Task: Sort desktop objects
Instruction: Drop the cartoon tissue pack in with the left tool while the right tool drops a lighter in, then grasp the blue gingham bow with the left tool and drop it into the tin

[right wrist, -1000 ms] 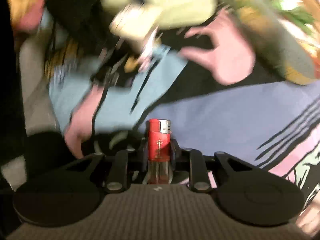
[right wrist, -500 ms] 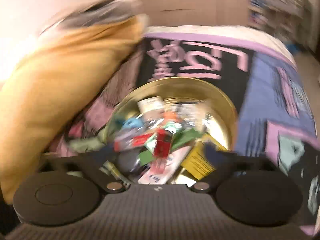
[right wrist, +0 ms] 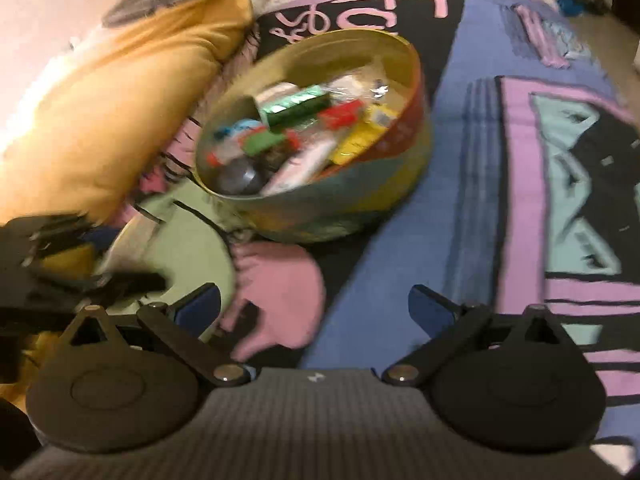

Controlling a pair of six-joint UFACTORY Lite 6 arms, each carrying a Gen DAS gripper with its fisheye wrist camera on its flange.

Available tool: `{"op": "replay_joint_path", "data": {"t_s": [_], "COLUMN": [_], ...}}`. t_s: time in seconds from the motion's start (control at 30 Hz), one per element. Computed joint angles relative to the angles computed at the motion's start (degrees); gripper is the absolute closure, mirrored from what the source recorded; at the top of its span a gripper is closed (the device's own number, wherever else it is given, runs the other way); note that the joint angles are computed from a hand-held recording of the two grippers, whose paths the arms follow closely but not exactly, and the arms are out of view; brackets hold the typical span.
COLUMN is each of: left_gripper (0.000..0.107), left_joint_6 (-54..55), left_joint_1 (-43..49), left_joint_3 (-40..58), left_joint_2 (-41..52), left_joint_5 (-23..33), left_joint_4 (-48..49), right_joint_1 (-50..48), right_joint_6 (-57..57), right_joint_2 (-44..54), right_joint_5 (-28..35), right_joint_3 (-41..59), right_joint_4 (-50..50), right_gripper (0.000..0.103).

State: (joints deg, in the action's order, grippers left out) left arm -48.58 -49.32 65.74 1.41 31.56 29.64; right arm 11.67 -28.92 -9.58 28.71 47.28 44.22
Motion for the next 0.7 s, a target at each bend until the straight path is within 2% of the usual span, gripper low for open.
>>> {"op": "replay_joint_path", "data": {"t_s": [0.03, 0.1, 0.13, 0.17, 0.2, 0.27, 0.33, 0.4, 0.5, 0.57, 0.63, 0.7], "left_gripper": [0.042, 0.029, 0.011, 0.004, 0.004, 0.004, 0.004, 0.004, 0.004, 0.004, 0.004, 0.004], "left_joint_6": [-1.2, -6.8, -10.9, -14.3, -16.5, -18.3, -19.6, -16.1, -15.3, -12.8, -4.2, 1.9], "left_joint_1": [0.4, 1.6, 2.1, 2.7, 3.4, 5.1, 5.9, 6.0, 4.7, 3.7, 3.2, 0.8], "left_joint_3": [5.2, 14.6, 17.6, 20.9, 23.4, 23.2, 17.1, 9.9, -4.8, -14.1, -21.4, -26.8], "left_joint_2": [3.4, 9.6, 12.0, 14.4, 16.3, 16.1, 12.2, 7.3, -3.9, -12.2, -20.2, -27.0], "left_joint_5": [1.9, 4.3, 5.1, 6.5, 7.4, 5.5, 2.1, 1.4, 1.2, 2.3, 4.0, 8.0], "left_joint_4": [1.3, 6.0, 9.3, 11.6, 12.1, 10.1, 7.8, 4.2, 5.3, 4.3, -2.4, -7.1], "right_joint_1": [1.1, 3.8, 5.5, 7.2, 8.7, 11.0, 11.9, 12.1, 14.4, 16.0, 16.9, 18.9], "right_joint_6": [1.2, 3.8, 5.6, 8.4, 9.6, 10.8, 7.4, 2.2, -3.7, -5.3, -7.3, -5.4], "right_joint_2": [0.7, 1.6, 1.5, 0.3, 0.6, 1.0, 1.8, 1.0, 2.1, 3.9, 7.9, 10.7], "right_joint_5": [-0.9, -1.5, -1.9, -1.9, -2.2, -3.1, -2.8, -1.5, -1.5, 0.2, 3.6, 4.3], "right_joint_3": [-0.2, -0.6, -1.0, -1.6, -1.8, -2.2, -2.1, -2.7, -2.4, -1.9, -0.5, 0.6], "right_joint_4": [-0.4, -3.6, -6.4, -9.8, -12.0, -14.5, -11.7, -6.9, -2.0, 0.1, 4.6, 4.9], "right_gripper": [0.001, 0.001, 0.001, 0.001, 0.001, 0.001, 0.001, 0.001, 0.001, 0.001, 0.005, 0.012]}}
